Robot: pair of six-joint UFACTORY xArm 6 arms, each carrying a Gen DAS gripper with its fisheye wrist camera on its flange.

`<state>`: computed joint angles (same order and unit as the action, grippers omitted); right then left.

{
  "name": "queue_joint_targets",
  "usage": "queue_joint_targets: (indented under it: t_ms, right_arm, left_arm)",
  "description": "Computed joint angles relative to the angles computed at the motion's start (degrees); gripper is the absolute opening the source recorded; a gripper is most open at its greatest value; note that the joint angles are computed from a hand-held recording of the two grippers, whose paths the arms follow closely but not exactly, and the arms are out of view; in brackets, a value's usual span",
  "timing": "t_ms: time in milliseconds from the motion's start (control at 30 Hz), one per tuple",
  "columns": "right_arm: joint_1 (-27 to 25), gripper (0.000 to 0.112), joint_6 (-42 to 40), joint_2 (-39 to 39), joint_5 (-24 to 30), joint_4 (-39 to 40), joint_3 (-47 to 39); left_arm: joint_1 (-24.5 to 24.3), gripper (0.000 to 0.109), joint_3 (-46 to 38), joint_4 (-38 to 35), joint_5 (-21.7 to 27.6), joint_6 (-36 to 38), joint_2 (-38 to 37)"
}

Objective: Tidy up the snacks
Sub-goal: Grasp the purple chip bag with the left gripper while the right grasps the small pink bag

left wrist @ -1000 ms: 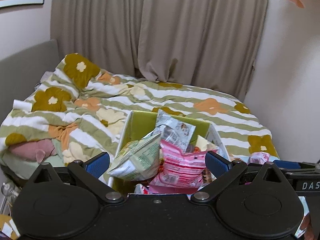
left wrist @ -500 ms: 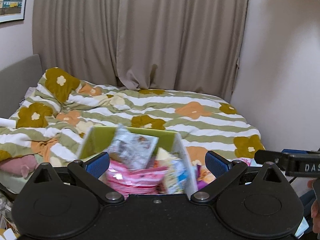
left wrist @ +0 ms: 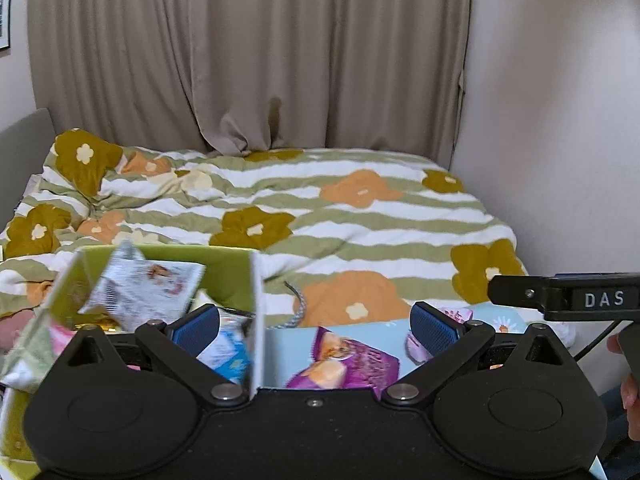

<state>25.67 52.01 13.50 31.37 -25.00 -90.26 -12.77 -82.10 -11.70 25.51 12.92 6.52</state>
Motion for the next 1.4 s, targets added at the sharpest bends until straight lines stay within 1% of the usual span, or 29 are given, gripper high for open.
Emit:
queue_joint_targets:
  t_ms: [100, 300, 433, 533, 667, 733, 800, 900, 967, 1067, 1167, 1267, 1400]
  right_arm:
    - [-2.3, 0.103, -6.1, 1.0, -1.5, 6.0, 0.6]
    - [-5.9, 0.103, -17.0, 4.6, -3.1, 16.5, 0.1]
    - [-7.5, 0.103, -22.8, 7.2, -3.2, 22.9, -0.8]
    - [-8.4, 0.103, -26.5, 9.1, -2.7, 27.0, -1.5]
    - [-9.3, 0.103, -30.9, 11.6, -2.0, 32.1, -3.3]
    - [-9.6, 0.103, -33.2, 13.0, -1.5, 34.4, -4.5]
    - [-9.8, 0.103, -34.8, 14.2, -1.1, 36.3, -5.6]
    - [-10.0, 0.103, -36.5, 15.7, -0.4, 38.5, -7.0]
    - [-10.1, 0.103, -37.2, 16.6, 0.2, 39.5, -7.9]
    - [-10.3, 0.103, -38.2, 17.6, 0.7, 41.3, -8.9]
    - [-10.3, 0.103, -39.0, 18.3, 0.8, 42.2, -9.4]
    - [-10.2, 0.103, -39.5, 19.2, 0.9, 43.2, -10.2]
    - [-10.0, 0.103, -40.5, 20.1, 1.2, 44.8, -11.2]
  left_arm:
    - [-1.7, 0.103, -2.5, 5.2, 1.0, -5.1, 3.0]
    - [-4.2, 0.103, -7.0, 14.1, 3.7, -12.1, 8.7]
    - [-5.8, 0.103, -9.3, 18.9, 6.4, -14.1, 12.1]
    - [-6.7, 0.103, -10.4, 22.6, 8.0, -14.1, 14.2]
    - [-7.6, 0.103, -12.5, 31.3, 9.4, -17.5, 17.3]
    - [-7.9, 0.103, -14.4, 34.1, 10.7, -18.3, 19.3]
    - [-8.1, 0.103, -16.5, 34.8, 12.7, -17.2, 21.4]
    - [-8.6, 0.103, -20.2, 33.5, 17.0, -13.3, 24.5]
    - [-8.7, 0.103, -21.0, 33.9, 18.3, -12.0, 25.6]
    - [-8.6, 0.103, -20.7, 33.6, 18.4, -11.9, 26.0]
    - [-8.4, 0.099, -19.1, 33.2, 17.0, -12.1, 25.5]
    - [-8.4, 0.091, -16.7, 34.2, 15.1, -12.9, 24.1]
    - [-8.3, 0.082, -16.0, 33.6, 14.7, -13.6, 23.1]
